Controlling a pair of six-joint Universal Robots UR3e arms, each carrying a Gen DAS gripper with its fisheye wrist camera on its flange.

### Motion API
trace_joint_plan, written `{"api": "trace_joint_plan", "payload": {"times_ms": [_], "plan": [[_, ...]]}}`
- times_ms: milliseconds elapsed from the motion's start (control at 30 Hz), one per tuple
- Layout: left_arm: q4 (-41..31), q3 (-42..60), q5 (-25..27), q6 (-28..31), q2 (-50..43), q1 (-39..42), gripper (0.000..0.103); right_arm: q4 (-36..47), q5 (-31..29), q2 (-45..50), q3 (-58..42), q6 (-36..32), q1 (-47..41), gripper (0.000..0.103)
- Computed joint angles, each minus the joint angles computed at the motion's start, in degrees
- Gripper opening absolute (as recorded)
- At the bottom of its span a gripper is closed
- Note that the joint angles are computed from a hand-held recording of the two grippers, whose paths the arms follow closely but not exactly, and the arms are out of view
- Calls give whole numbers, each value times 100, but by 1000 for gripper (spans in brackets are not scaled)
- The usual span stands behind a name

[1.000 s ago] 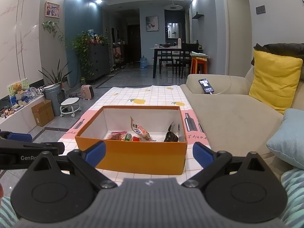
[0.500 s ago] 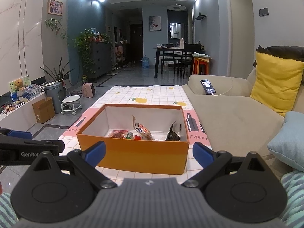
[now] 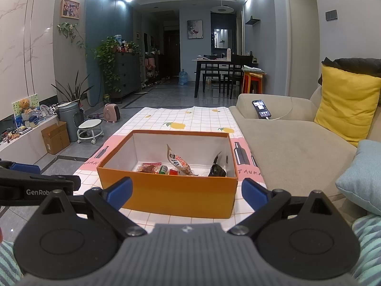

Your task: Organize snacks

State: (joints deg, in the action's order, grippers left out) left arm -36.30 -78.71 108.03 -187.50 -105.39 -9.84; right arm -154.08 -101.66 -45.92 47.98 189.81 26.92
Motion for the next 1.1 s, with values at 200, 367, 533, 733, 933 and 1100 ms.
{"api": "trace_joint_plan", "payload": {"times_ms": [200, 367, 533, 733, 933, 1100], "plan": [[-26, -19, 49, -20, 38, -10, 91, 10, 37, 50, -56, -36, -8, 95], [-19, -23, 43, -12, 37, -6, 91, 18, 31, 50, -61, -30, -3, 95], [-70, -51, 51, -27, 115, -4, 91, 16, 52, 60, -68, -48, -7, 95], [-97, 7, 131, -55, 76, -51, 91, 20, 61, 76, -88, -53, -9, 95], [-131, 39, 88, -72, 84, -51, 91, 39, 80, 78, -92, -69, -16, 95], [-106, 79, 150, -85, 57, -70, 91, 48, 79, 81, -93, -56, -14, 95]]}}
